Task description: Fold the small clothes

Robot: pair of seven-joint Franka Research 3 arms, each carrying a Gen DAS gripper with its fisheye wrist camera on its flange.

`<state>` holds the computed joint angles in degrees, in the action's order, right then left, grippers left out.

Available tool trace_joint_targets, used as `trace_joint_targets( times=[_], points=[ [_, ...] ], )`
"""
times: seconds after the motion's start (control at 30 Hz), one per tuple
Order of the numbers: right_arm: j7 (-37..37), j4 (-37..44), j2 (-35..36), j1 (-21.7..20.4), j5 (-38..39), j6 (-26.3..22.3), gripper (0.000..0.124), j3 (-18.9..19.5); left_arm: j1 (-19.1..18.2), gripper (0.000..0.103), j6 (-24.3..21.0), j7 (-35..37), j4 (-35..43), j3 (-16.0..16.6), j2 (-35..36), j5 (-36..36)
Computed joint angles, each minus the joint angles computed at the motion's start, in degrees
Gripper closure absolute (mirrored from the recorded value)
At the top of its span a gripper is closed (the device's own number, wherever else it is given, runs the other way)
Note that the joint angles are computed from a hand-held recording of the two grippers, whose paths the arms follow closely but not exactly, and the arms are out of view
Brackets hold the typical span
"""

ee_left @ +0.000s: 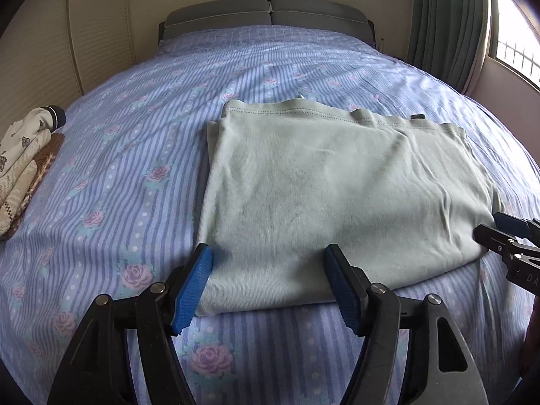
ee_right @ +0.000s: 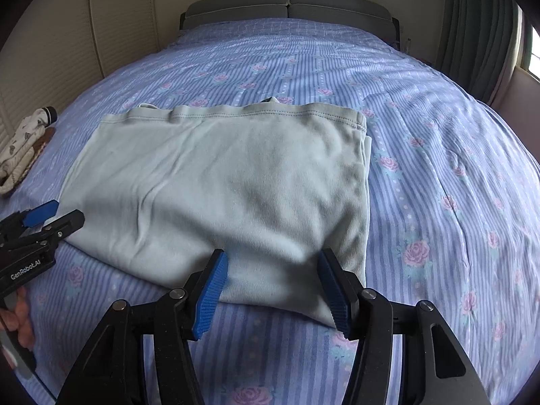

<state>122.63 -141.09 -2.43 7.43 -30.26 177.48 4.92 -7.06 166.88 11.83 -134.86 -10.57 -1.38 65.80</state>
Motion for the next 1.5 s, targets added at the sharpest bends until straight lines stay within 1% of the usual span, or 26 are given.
trace_joint_targets(
  times=[0.07,0.1,0.2,0.33,0.37,0.4,0.53,0.57,0.6,0.67,0.73,0.77,0.8,0.83,0.87,0.93,1.0,1.03,1.17,1.3,1.37,1.5],
  points=[
    [3.07,-0.12,0.16,-0.93,-3.68,0.84,0.065,0.22,-0.17,0.035,-0.77,-0.24,0.0,-0.18,-0.34,0.1],
    [3.53,-0.24,-0.07,-0.91,-3.9,0.75,0.065,0.19,-0.37,0.035,-1.42,0.4,-0.12,-0.35,-0.71,-0.69],
    [-0.07,-0.63,-1.62,0.16,1.4,-0.18,0.065,-0.09,-0.75,0.035,-2.66,2.63,-0.39,-0.82,-2.23,-3.49],
    [-1.58,-2.1,-4.7,-1.89,4.56,2.35,0.063,0.92,-0.7,0.035,-3.72,3.98,-1.07,-1.73,-5.57,-5.46],
    [-3.26,-2.51,-5.51,-1.34,6.91,2.69,0.059,0.28,-0.58,0.035,-3.8,4.15,-1.12,-2.03,-6.41,-5.79],
    [-5.71,-2.84,-6.17,0.04,10.01,2.88,0.058,-1.12,-0.37,0.034,-3.94,3.96,-1.13,-2.4,-7.24,-5.76],
    [-18.51,-2.71,-7.34,9.78,24.61,2.23,0.057,-10.46,0.51,0.021,-4.84,2.72,-0.23,-3.88,-9.48,-6.06],
    [-22.25,-2.34,-7.3,12.98,28.97,1.84,0.057,-13.53,0.79,0.016,-5.11,1.74,0.36,-4.36,-9.6,-5.56],
    [-26.65,-1.84,-7.15,16.87,34.15,1.53,0.057,-17.19,1.0,0.015,-5.28,0.77,1.12,-4.8,-9.44,-4.9],
    [-37.01,-0.2,-6.62,25.69,46.42,0.45,0.057,-25.44,0.76,0.014,-5.75,0.78,3.27,-5.21,-8.08,-4.74],
    [-49.26,2.48,-5.55,34.1,60.12,-1.17,0.057,-33.36,-0.12,0.014,-6.71,2.06,5.69,-5.31,-6.05,-5.72],
    [-55.14,4.13,-4.68,36.95,66.56,-2.38,0.057,-36.2,-0.57,0.014,-6.88,2.25,6.86,-5.31,-4.99,-5.73],
    [-60.34,6.02,-3.49,38.59,72.35,-4.04,0.057,-38.15,-1.07,0.014,-7.03,2.55,8.06,-5.22,-3.94,-5.7],
    [-64.53,7.89,-2.1,39.16,77.27,-5.8,0.057,-39.22,-1.6,0.014,-7.38,2.7,9.27,-5.14,-2.92,-5.39],
    [-68.03,9.89,-0.42,39.01,81.51,-7.74,0.057,-39.74,-2.19,0.014,-7.95,2.69,10.49,-5.05,-1.93,-4.95],
    [-72.43,13.35,2.8,37.33,86.92,-11.5,0.061,-39.57,-3.38,0.014,-8.79,2.62,12.65,-4.61,-0.05,-4.35],
    [-75.08,16.71,6.13,35.04,90.44,-15.56,0.068,-38.71,-4.48,0.014,-9.64,2.47,14.61,-3.96,1.77,-4.19],
    [-75.95,18.27,7.67,33.78,91.8,-17.45,0.07,-38.16,-4.98,0.014,-9.98,2.33,15.48,-3.59,2.64,-4.12],
    [-76.21,23.67,13.23,29.0,94.19,-22.66,0.074,-35.61,-6.66,0.014,-11.64,2.3,18.6,-2.05,5.7,-4.14],
    [-76.41,27.3,16.82,24.49,95.46,-26.61,0.075,-32.65,-7.49,0.014,-11.91,2.85,20.09,-0.63,7.43,-4.48],
    [-76.31,28.73,18.23,22.4,95.71,-28.43,0.075,-31.14,-7.74,0.014,-12.01,2.66,20.34,-0.1,7.78,-4.19],
    [-80.27,29.24,18.44,18.18,99.03,-30.6,0.075,-27.41,-7.74,0.014,-11.49,2.3,20.01,0.57,7.82,-4.0]
  ],
)
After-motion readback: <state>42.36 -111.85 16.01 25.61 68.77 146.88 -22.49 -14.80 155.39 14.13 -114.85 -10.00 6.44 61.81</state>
